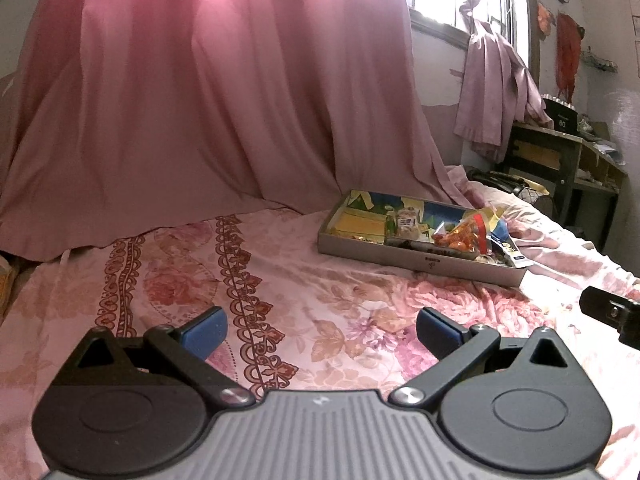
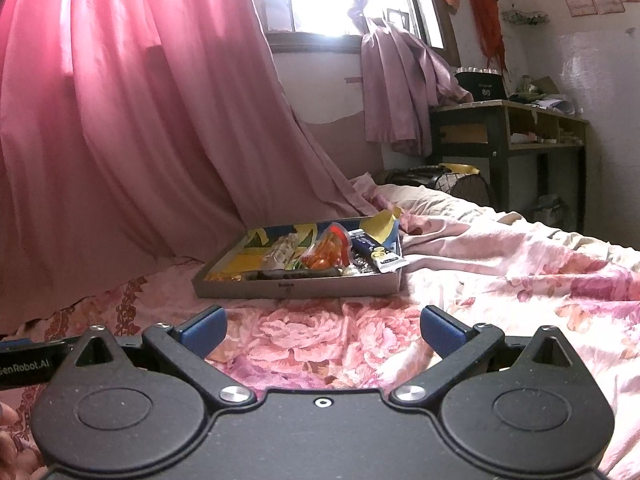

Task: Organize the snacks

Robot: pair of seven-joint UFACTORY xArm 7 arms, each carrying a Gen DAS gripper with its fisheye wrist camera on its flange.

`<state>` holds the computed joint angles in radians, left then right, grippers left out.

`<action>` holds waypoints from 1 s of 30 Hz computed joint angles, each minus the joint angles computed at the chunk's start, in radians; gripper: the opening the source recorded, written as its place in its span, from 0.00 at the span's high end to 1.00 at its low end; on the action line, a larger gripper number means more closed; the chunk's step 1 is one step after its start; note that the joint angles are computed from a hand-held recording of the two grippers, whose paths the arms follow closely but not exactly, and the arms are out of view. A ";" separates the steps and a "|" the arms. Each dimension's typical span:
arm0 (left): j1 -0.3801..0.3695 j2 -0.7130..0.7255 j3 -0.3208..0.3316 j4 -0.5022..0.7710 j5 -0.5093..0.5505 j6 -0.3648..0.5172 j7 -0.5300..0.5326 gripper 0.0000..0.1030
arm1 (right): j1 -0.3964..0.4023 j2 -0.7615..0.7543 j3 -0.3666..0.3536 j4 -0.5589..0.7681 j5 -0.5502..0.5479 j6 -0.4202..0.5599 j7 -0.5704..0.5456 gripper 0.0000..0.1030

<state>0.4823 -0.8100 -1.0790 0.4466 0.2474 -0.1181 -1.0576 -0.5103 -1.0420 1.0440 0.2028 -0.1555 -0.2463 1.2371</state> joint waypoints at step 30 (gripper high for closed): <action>-0.009 0.009 0.001 -0.005 0.005 0.003 -0.003 0.00 | -0.015 0.022 0.013 0.007 0.001 -0.007 -0.010 0.01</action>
<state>0.4733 -0.8012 -1.0779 0.4421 0.2520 -0.1147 -1.0605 -0.5250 -1.0203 1.0573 0.2100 -0.1542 -0.2538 1.2271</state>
